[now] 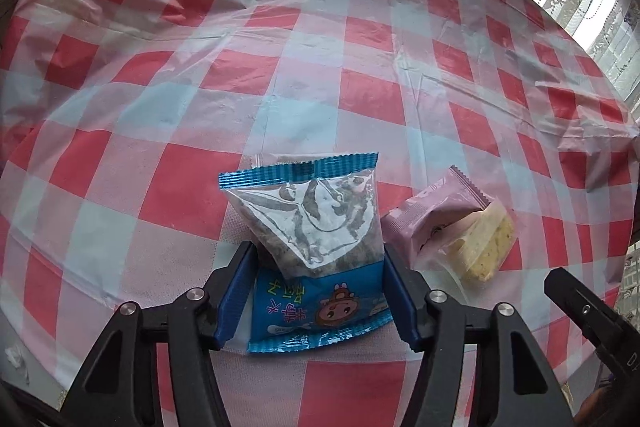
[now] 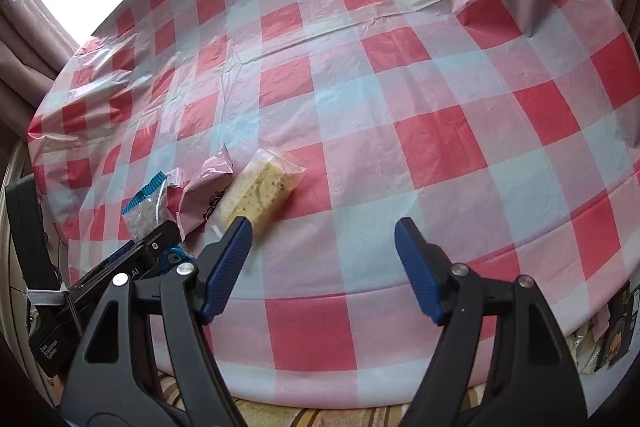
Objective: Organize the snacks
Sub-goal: 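Grasp the blue-white nut packet with the left tool while the right tool grasps the clear cake packet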
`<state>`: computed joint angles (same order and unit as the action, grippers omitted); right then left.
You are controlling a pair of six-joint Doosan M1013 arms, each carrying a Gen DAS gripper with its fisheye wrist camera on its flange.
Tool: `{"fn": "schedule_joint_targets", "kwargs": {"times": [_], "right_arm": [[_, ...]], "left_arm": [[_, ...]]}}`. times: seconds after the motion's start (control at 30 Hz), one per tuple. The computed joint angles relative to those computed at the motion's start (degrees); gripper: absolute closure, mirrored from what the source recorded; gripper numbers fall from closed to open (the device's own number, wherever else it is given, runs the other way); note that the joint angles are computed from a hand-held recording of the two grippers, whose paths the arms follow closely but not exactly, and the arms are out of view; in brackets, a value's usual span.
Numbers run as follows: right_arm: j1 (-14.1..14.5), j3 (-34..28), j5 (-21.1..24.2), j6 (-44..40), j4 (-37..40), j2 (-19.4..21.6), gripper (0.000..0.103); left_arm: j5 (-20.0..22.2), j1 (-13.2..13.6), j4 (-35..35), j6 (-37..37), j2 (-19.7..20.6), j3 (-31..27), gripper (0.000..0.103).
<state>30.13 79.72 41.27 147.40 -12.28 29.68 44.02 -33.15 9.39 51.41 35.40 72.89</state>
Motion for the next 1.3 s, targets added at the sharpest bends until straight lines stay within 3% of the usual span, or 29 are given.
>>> {"fn": "schedule_joint_targets", "kwargs": {"times": [0.17, 0.53, 0.97, 1.07, 1.2, 1.3], "right_arm": [[0.4, -3.79, 2.35, -1.08, 0.21, 2.67, 0.027], [0.74, -9.71, 6.46, -2.54, -0.11, 6.81, 0.027], [1.24, -10.12, 12.61, -5.75, -4.59, 7.25, 0.027], [1.12, -9.54, 12.49, -5.48, -6.02, 6.96, 0.034], [1.27, -9.8, 12.31, -6.67, -8.76, 7.4, 0.036], [1.31, -9.28, 11.28, -6.88, -9.27, 7.0, 0.054]], "left_arm": [[-3.35, 0.5, -0.57, -1.62, -1.38, 2.37, 0.05], [-8.59, 1.4, -0.97, -6.48, -3.16, 5.73, 0.051], [-9.97, 1.56, -0.89, -7.24, -3.59, 6.48, 0.051], [-10.11, 1.59, -1.07, -6.97, -3.62, 6.54, 0.051], [-10.47, 1.54, -1.2, -6.49, -3.68, 6.6, 0.051], [-10.82, 1.47, -1.4, -5.9, -3.73, 6.64, 0.051]]}}
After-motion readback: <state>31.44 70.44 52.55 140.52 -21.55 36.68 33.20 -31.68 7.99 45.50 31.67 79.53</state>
